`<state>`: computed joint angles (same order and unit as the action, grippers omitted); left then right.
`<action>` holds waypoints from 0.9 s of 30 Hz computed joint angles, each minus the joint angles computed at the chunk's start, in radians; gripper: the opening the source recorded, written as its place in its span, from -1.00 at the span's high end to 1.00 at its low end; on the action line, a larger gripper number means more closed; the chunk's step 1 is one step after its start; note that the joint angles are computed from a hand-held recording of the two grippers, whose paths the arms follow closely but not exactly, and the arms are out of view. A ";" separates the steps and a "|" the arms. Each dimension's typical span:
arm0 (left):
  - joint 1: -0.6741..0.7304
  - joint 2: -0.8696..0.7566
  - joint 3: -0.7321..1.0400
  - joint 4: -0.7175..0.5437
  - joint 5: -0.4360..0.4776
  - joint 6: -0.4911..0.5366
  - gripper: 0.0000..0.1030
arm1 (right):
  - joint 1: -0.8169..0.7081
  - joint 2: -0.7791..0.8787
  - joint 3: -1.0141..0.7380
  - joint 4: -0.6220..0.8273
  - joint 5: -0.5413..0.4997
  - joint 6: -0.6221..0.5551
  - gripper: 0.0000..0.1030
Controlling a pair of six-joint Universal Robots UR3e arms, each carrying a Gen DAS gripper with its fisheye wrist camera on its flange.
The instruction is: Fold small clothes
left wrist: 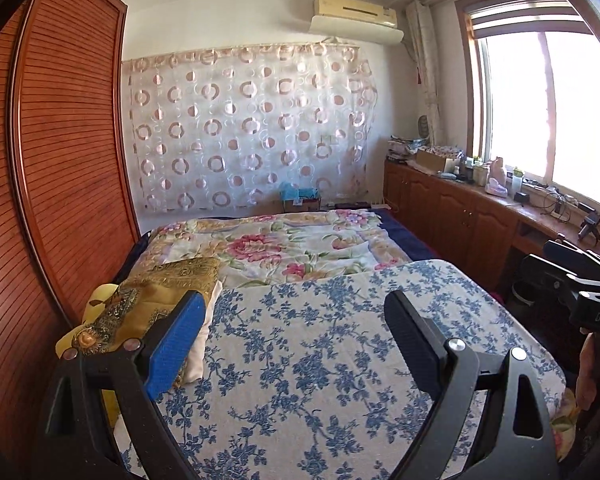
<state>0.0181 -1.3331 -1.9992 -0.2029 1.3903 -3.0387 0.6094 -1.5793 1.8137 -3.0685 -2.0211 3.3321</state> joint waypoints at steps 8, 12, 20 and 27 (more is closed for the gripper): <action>-0.007 0.034 -0.002 -0.005 0.009 -0.028 -0.78 | 0.039 -0.006 0.022 -0.016 -0.055 0.020 -0.70; -0.008 0.036 -0.006 -0.004 0.015 -0.026 -0.78 | 0.043 0.040 0.000 -0.035 -0.055 0.024 -0.70; -0.015 0.032 -0.008 -0.006 0.027 -0.033 -0.78 | -0.001 0.026 0.011 -0.034 -0.009 0.013 -0.70; -0.011 0.034 -0.011 -0.006 0.025 -0.033 -0.78 | -0.032 0.023 0.014 -0.040 0.025 0.000 -0.70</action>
